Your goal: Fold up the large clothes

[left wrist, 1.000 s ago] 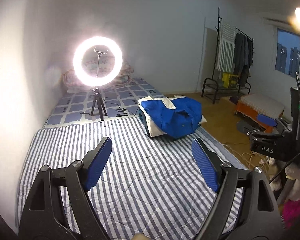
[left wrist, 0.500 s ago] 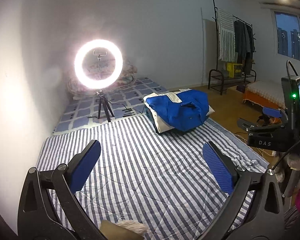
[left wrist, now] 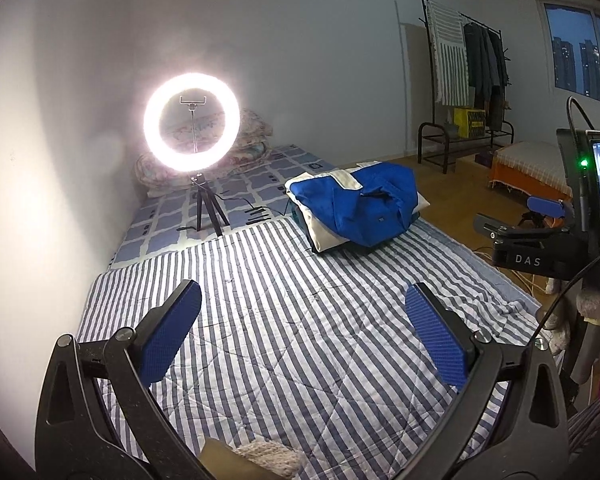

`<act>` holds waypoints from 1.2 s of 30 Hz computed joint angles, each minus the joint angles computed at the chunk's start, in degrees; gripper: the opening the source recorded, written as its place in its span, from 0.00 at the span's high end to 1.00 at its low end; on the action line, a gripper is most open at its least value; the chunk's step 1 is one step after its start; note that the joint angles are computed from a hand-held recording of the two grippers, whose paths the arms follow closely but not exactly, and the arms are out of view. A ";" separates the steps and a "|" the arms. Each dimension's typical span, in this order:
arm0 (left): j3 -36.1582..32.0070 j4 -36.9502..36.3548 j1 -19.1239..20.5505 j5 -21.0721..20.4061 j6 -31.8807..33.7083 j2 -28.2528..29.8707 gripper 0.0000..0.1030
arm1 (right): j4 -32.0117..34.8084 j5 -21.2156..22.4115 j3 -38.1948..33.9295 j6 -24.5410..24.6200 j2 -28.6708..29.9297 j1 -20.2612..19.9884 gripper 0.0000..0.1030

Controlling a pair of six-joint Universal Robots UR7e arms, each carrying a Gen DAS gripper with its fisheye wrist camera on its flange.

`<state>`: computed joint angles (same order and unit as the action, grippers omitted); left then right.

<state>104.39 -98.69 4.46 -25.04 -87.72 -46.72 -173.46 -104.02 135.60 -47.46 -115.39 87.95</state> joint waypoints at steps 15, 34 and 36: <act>-0.15 -0.31 -0.25 -0.40 0.60 0.15 0.00 | -0.48 -1.02 0.07 0.92 0.75 -0.18 0.00; -0.58 2.25 -0.46 -0.17 -1.10 0.01 0.00 | -1.50 -1.63 0.84 1.31 0.58 0.11 0.00; -0.52 2.36 -0.51 -0.14 -1.34 -0.05 0.00 | -1.53 -1.64 0.89 1.29 0.56 0.12 0.00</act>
<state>103.86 -96.33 3.96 -25.19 -89.06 -46.77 -174.99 -105.65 136.49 -46.18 -114.84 88.06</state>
